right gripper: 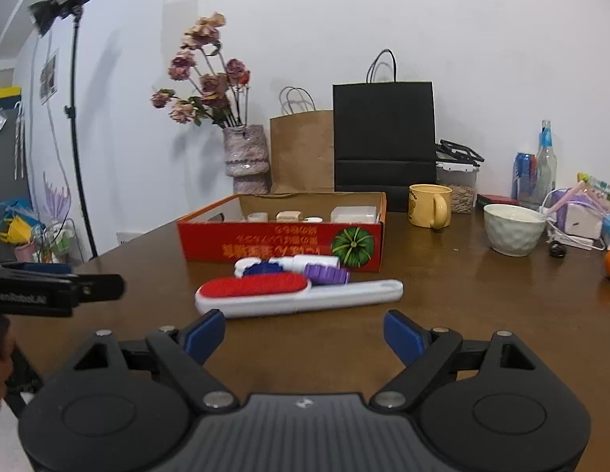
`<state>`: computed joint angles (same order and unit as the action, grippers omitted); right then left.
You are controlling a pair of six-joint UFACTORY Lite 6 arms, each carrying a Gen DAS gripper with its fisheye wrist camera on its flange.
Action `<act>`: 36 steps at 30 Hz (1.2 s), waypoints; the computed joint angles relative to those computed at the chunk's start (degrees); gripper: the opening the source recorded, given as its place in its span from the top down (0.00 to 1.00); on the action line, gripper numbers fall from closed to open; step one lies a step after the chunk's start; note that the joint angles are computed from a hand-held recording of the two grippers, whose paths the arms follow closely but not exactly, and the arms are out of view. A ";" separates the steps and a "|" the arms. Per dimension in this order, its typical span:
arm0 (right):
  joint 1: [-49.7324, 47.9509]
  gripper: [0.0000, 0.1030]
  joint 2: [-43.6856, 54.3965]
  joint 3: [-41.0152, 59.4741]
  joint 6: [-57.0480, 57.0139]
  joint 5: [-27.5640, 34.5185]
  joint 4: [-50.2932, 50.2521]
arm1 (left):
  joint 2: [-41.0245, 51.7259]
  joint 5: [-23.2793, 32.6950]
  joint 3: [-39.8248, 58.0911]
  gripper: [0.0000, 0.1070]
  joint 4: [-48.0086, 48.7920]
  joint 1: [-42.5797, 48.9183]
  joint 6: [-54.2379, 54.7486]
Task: Organize rigid objects
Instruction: 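Grasp the blue screw cap with the left tool while the right tool grasps the purple cap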
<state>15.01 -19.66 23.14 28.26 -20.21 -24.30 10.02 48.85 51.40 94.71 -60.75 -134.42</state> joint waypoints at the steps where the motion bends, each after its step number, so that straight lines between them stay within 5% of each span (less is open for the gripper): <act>1: -0.96 0.15 3.72 2.75 1.37 -1.16 -1.90 | 2.45 -2.00 3.12 0.04 1.41 2.32 1.00; 5: -4.00 0.20 19.67 15.79 4.84 -4.50 -8.26 | 13.43 -12.02 16.92 0.04 9.29 11.49 1.50; 8: -6.41 0.20 32.11 28.56 17.56 -3.82 -20.19 | 24.28 -19.31 30.77 0.11 5.63 16.62 8.29; 12: -8.05 0.21 46.70 44.01 29.94 -3.62 -32.95 | 36.52 -26.19 46.49 0.13 -4.52 21.16 20.69; 16: -8.88 0.22 58.12 57.78 46.22 -3.73 -49.95 | 45.27 -30.66 59.09 0.24 -25.48 24.62 41.63; 19: -9.93 0.38 65.29 66.30 60.67 -7.30 -63.43 | 49.21 -30.51 63.84 0.35 -32.40 25.34 48.15; 20: -10.09 0.48 67.43 68.14 61.91 -8.14 -64.05 | 49.88 -30.80 63.99 0.41 -31.37 25.51 46.91; 21: -9.94 0.48 67.73 67.76 60.76 -8.24 -62.28 | 50.01 -30.12 63.71 0.50 -27.94 25.20 43.37; 33: -8.67 0.48 65.87 64.65 54.61 -6.82 -57.09 | 48.39 -29.00 60.29 0.51 -18.09 24.24 32.58; 36: -9.04 0.48 63.64 60.90 46.74 -6.77 -48.17 | 47.28 -28.81 58.61 0.51 -15.25 24.46 28.18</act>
<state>5.97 43.98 84.04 75.00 -26.97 -72.48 57.30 20.04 110.01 79.45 -36.29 -106.23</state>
